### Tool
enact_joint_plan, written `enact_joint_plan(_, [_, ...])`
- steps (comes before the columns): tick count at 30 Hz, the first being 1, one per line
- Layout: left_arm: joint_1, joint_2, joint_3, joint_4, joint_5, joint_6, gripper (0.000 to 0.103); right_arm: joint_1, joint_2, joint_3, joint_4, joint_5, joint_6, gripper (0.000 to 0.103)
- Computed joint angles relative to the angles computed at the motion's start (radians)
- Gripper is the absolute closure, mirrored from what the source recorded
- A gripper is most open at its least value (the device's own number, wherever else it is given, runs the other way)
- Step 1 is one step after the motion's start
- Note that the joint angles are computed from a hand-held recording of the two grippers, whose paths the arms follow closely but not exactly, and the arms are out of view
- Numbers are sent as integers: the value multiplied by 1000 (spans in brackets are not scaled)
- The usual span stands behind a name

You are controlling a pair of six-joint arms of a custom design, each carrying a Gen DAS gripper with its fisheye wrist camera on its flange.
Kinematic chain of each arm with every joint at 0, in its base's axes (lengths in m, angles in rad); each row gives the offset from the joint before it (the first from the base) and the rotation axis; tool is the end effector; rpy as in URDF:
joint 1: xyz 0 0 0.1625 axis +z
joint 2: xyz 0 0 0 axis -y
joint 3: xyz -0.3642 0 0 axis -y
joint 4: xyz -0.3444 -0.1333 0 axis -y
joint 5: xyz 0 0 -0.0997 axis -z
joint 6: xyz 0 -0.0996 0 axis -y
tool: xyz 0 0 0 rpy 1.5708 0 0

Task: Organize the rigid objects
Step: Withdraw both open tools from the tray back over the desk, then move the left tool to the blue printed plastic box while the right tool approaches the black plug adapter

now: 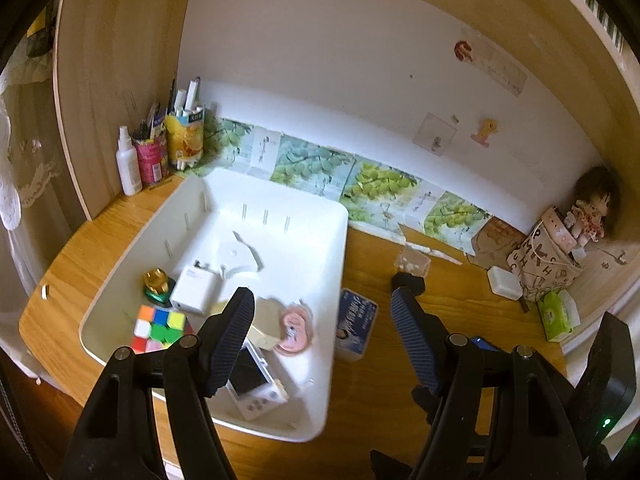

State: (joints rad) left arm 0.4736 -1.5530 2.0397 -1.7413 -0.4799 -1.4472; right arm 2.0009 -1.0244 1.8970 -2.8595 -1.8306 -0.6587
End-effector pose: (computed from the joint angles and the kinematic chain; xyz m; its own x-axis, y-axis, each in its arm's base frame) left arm -0.2472 -0.3757 0.2909 -0.8351 -0.3640 -0.4125 0.1389 0.5860 -0.7983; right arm 0.3234 -0.4466 0.1621 -0.4954 -0.7529 0.4332 -0.8658 0.4685 -0.1758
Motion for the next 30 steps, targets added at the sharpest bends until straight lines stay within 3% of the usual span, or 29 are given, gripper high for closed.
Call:
enact_joint_plan(12, [14,144,-84,92,-81,-186,29,-92,-27,-89,146,23,-19,26])
enact_joint_plan(21, [71,271,-152,83,-214,-256,27,-162,28,-186,191,29,-79,26])
enact_joint_plan(23, [85,295,-171,77,-229,-260,23,-175,44,-206,196,37,-111,26])
enact_joint_plan(30, [143,380,-241,12,-260,-258,23,-205,119,-287,194,59,-170,26])
